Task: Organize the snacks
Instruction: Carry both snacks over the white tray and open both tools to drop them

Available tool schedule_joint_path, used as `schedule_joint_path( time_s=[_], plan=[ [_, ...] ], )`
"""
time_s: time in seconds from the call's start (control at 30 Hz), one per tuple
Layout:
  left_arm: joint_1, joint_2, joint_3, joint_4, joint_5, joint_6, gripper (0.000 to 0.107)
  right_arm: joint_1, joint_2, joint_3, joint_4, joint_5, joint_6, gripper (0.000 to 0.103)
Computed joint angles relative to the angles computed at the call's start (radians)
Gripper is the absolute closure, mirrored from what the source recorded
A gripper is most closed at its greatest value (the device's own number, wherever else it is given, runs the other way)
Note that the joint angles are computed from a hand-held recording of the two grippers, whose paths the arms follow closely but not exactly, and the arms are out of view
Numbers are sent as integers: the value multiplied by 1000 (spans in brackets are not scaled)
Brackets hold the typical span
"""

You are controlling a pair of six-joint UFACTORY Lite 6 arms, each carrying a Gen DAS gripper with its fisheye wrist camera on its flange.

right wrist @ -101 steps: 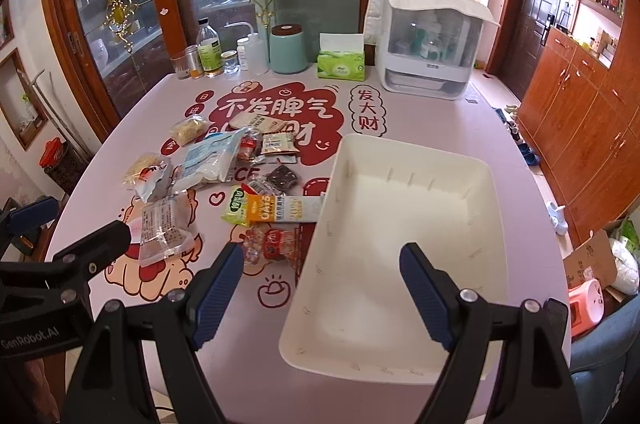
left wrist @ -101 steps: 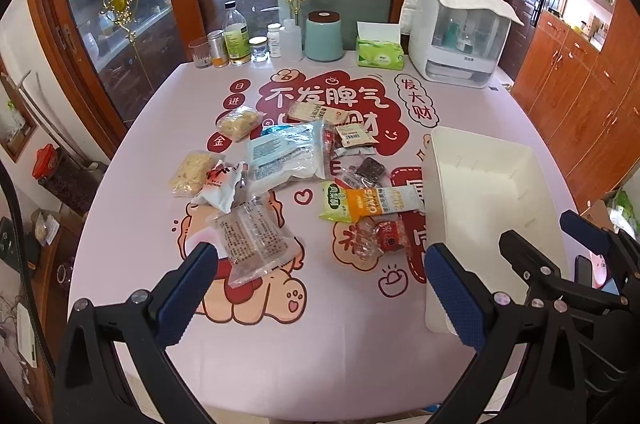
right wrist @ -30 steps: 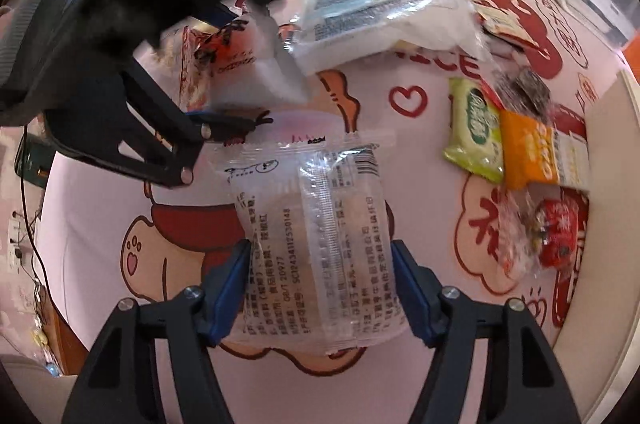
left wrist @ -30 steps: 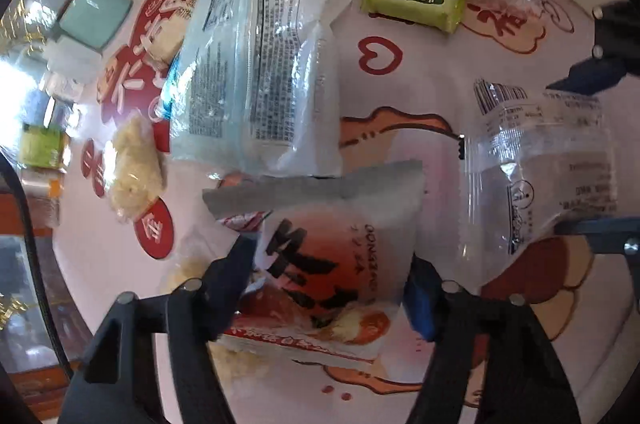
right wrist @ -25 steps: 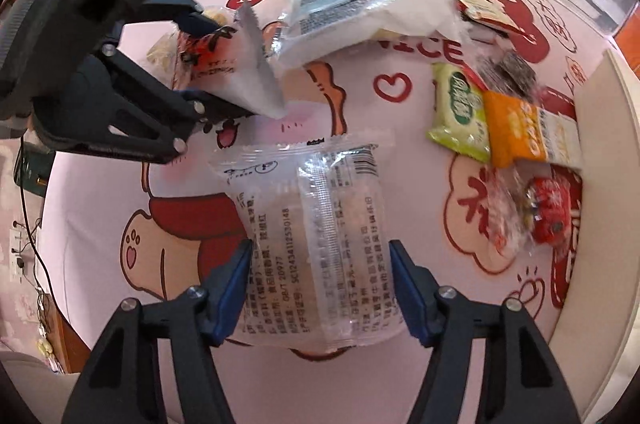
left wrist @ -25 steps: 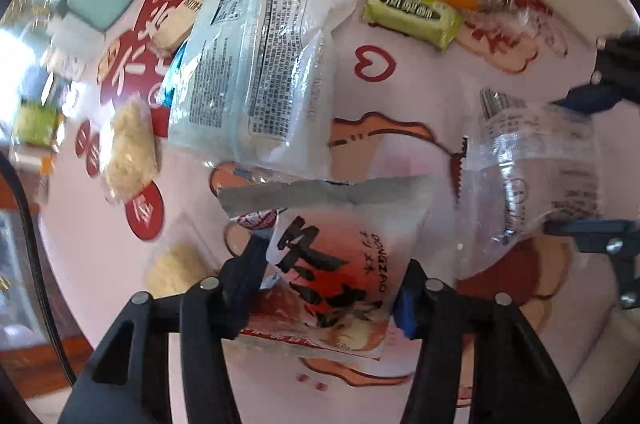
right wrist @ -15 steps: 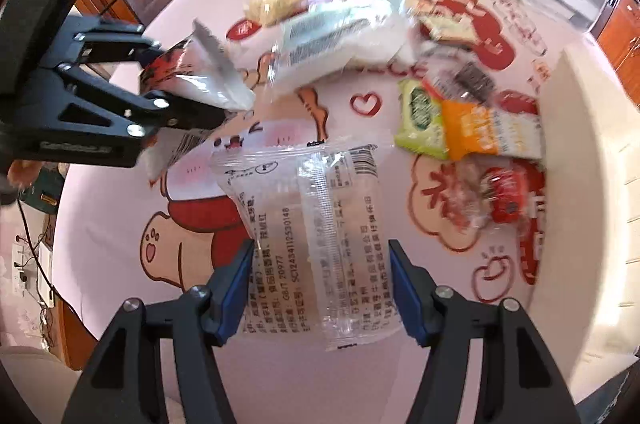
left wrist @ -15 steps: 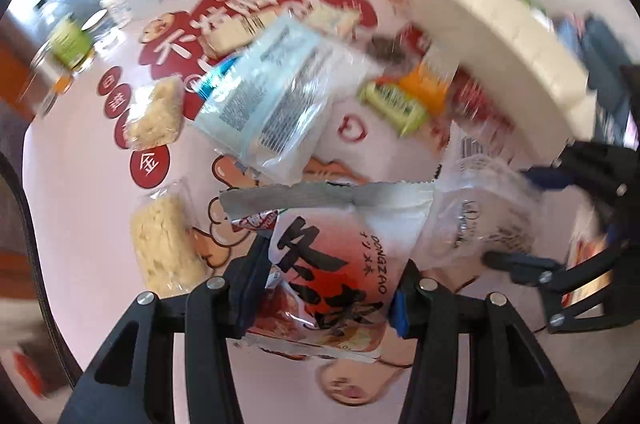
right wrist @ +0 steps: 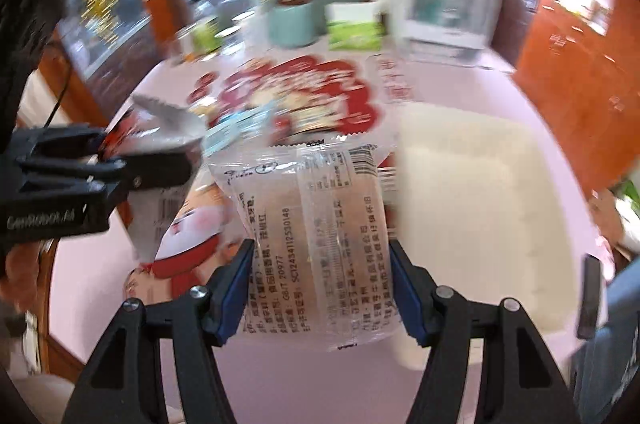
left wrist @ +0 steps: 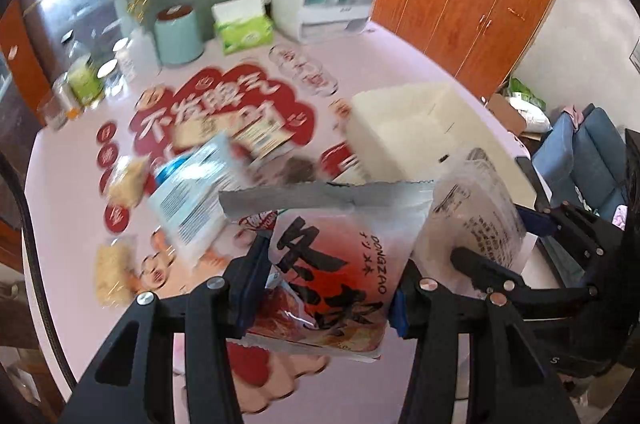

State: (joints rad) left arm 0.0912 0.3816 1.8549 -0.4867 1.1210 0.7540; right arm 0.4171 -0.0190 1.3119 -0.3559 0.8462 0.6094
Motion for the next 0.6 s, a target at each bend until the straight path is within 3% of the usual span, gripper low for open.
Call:
schedule_joint_path(
  time_s=[0.07,0.23,0.47,0.53,0.57,0.6],
  plan=[
    [-120,-44,-52,61,-88,-119,58,-102,-52,-31,8,7,-53,38],
    [-374,11,-7,216,-175,-419,57,-393,-137,-104,117,-11,-337,37],
    [-588,218,183,406,-201,-756,55,-724,-83,-114,347,-84,-810,35],
    [-620,276,233,442,-187,-825,41,-778,-44,-103,395,-90,-912,32],
    [-634,305,262,460,-173,-862,23,-792,-25,-98,404,-91,-941,32],
    [-645,315,266,478,-174,-900,14,-800,-12,-95,414,-94,-962,32]
  ],
)
